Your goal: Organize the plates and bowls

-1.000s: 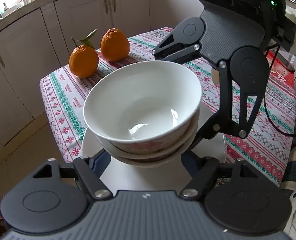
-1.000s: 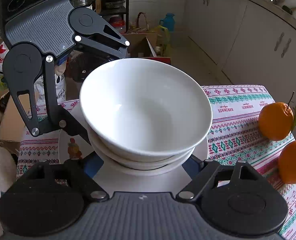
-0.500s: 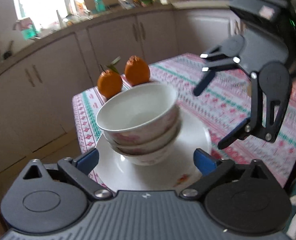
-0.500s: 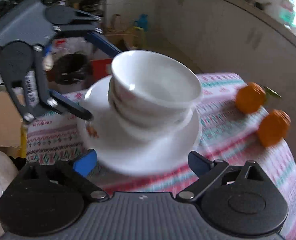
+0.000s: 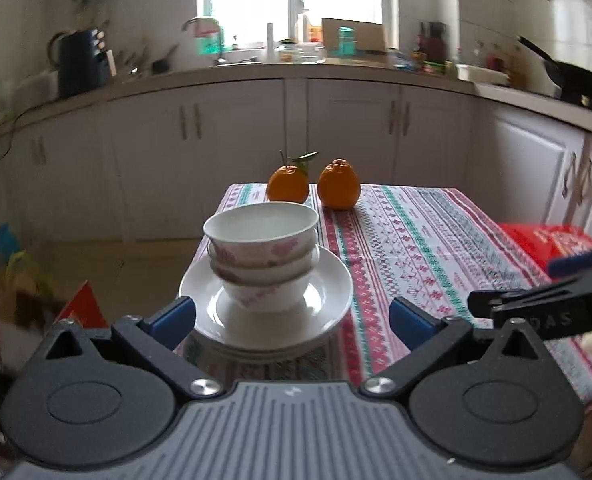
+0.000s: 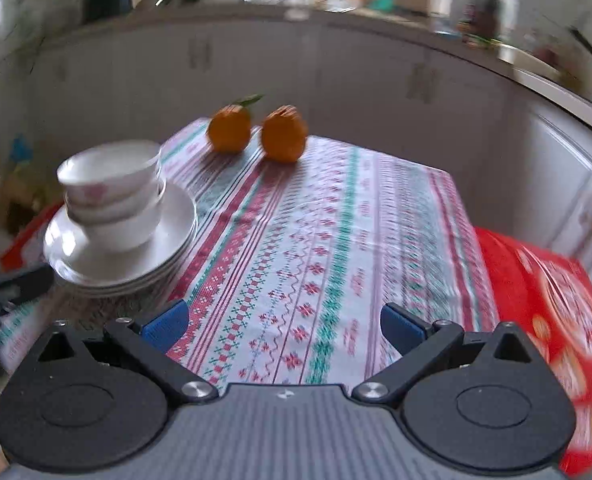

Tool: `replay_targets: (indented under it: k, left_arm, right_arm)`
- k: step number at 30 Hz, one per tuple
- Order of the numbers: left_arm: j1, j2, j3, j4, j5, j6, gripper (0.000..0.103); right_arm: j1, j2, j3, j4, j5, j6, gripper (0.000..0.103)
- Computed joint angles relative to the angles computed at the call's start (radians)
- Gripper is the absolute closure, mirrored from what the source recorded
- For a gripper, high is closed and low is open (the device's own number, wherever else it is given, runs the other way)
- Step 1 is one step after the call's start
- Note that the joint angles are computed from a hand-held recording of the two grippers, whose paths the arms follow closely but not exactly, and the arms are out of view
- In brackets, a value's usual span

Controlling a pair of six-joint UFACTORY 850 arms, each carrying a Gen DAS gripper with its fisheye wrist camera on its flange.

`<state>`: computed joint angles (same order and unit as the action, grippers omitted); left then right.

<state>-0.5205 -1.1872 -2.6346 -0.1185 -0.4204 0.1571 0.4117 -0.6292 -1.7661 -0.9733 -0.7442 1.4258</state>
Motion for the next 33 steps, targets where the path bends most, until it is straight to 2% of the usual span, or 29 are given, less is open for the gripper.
replay_targets:
  k: [3,6,10,15,22,33]
  left_arm:
    - [-0.011,0.113,0.193,0.061,0.073,-0.079,0.001]
    - [-0.011,0.223,0.38,-0.007,0.163,-0.028,0.001]
    - [-0.014,0.271,0.461,0.013,0.211,-0.065,0.001]
    - [-0.023,0.272,0.461,0.246,0.223,-0.3,0.001]
    - [-0.027,0.271,0.461,0.392,0.227,-0.454,0.001]
    - [-0.029,0.275,0.466,0.41,0.231,-0.472,0.001]
  right_arm:
    - [0.038,0.043,0.059,-0.094,-0.054,0.121,0.0]
    - [0.069,0.059,0.084,-0.15,-0.108,0.176,0.0]
    - [0.088,0.08,0.114,-0.195,-0.132,0.239,0.0]
    - [0.099,0.08,0.115,-0.217,-0.149,0.272,0.0]
    - [0.103,0.067,0.101,-0.23,-0.162,0.281,0.0]
    - [0.11,0.06,0.09,-0.234,-0.193,0.287,0.0]
